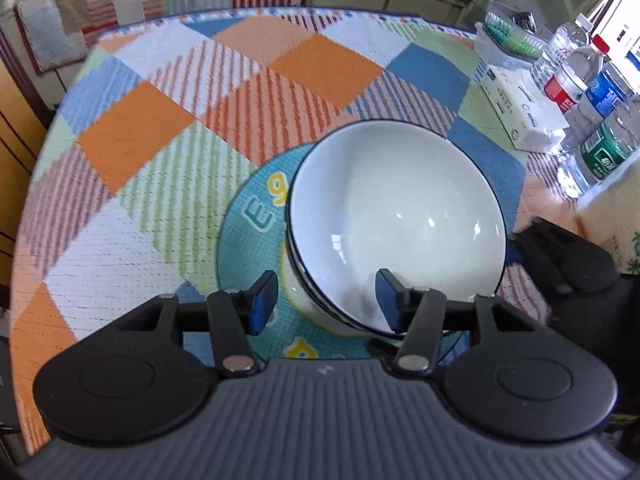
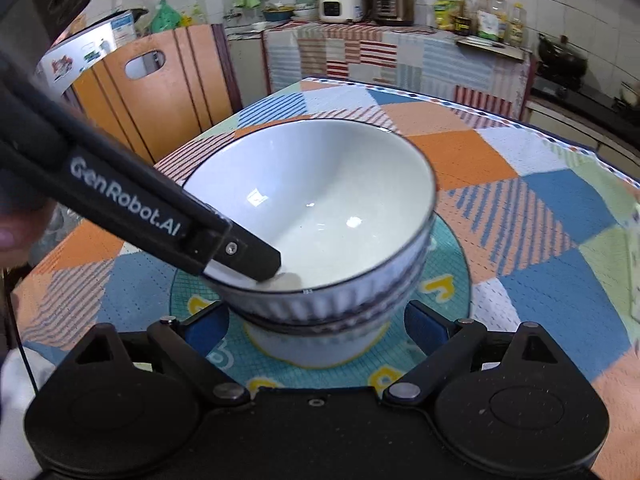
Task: Organize plates and bowls
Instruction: 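Carry the bowl stack with both grippers and lower it onto the egg plate, then open both grippers and pull them back from the bowls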
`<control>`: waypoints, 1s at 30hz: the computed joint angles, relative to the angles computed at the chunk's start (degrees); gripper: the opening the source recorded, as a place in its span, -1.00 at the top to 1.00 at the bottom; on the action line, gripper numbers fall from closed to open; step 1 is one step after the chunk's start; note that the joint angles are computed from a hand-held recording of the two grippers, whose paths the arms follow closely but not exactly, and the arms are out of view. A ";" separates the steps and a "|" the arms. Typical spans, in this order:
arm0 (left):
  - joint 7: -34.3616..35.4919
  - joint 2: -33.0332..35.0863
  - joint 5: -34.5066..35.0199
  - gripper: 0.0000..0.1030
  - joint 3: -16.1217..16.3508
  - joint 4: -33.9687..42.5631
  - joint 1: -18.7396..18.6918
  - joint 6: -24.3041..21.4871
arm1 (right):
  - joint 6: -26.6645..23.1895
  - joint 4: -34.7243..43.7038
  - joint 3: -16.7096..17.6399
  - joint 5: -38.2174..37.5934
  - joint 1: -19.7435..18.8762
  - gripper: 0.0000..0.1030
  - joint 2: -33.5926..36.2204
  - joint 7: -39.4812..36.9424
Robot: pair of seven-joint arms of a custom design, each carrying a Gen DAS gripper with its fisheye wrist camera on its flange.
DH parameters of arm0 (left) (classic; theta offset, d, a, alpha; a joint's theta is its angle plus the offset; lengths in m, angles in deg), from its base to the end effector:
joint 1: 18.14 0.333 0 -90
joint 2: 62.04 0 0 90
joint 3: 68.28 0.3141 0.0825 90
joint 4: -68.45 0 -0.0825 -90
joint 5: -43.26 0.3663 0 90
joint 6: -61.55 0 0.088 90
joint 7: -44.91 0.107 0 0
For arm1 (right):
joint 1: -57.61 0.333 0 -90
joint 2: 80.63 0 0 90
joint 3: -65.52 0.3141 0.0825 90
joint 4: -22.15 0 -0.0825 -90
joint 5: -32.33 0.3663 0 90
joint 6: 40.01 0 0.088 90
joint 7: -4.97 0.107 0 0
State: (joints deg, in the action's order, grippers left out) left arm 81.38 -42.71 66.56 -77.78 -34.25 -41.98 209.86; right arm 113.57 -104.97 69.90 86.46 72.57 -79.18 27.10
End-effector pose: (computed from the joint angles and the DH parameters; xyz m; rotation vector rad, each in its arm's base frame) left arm 0.5544 -0.3604 0.4226 -2.0687 1.9138 -0.6551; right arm 0.5228 0.1565 0.4112 -2.2429 0.9784 -0.2047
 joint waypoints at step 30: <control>-15.20 -22.40 12.83 -0.57 -8.25 -14.14 1.13 -7.71 | -0.35 -13.90 -6.84 -21.29 0.76 -0.88 -26.38 27.20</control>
State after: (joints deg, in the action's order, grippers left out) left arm 66.18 -65.10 79.38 -86.03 -48.39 -40.86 202.15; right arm 113.22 -118.87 63.06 65.17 73.34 -105.55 54.30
